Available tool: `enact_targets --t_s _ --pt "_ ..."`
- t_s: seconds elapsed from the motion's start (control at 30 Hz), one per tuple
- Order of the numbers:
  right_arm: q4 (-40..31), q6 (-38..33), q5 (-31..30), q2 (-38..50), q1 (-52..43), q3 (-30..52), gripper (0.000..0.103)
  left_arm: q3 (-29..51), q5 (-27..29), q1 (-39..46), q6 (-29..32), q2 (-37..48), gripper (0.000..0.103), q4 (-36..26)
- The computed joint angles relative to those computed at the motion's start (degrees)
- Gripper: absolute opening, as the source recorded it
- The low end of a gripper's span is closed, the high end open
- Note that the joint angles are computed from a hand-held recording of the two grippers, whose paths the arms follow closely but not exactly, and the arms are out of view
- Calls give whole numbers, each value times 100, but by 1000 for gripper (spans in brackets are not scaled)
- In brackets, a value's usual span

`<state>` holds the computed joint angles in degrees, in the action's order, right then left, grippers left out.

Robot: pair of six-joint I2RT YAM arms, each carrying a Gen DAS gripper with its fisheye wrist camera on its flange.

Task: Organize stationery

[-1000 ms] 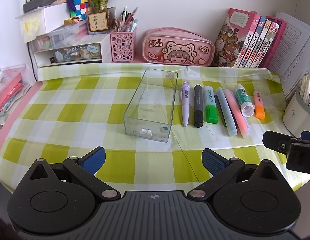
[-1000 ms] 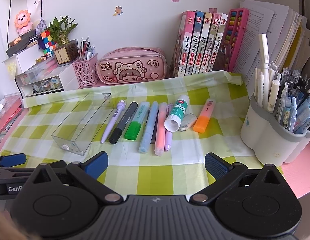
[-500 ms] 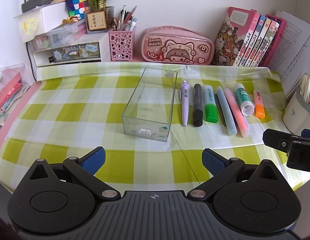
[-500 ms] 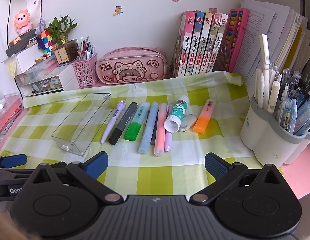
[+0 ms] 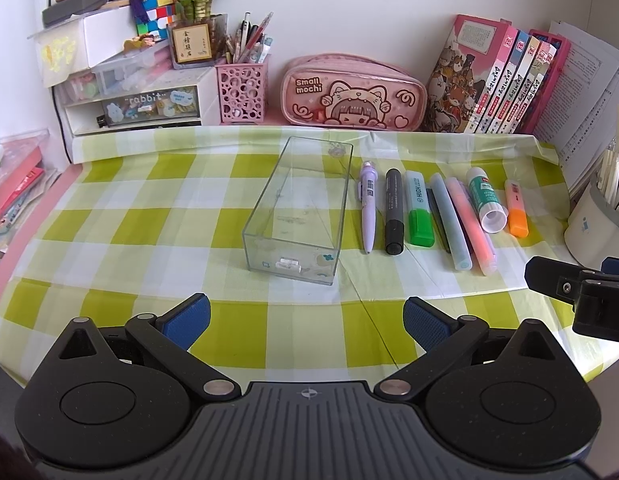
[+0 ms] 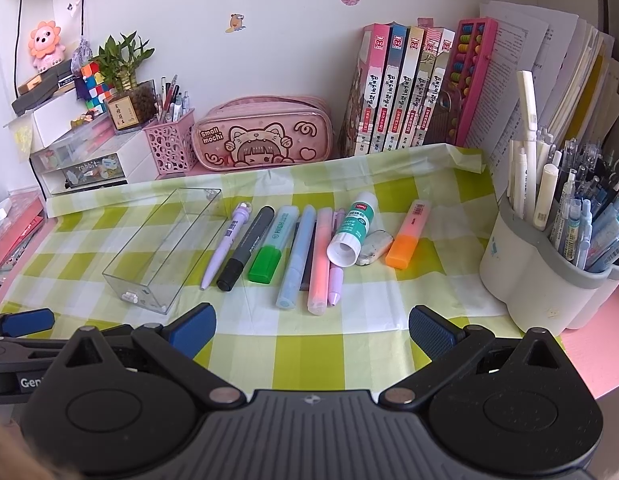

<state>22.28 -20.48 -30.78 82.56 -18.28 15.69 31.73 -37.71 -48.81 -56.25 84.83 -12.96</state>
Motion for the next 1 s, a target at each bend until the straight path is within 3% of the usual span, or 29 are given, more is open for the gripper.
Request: enact_targets --t_s 1.0 --pt "-165 123 -48 -36 64 279 103 98 -45 179 318 174 98 201"
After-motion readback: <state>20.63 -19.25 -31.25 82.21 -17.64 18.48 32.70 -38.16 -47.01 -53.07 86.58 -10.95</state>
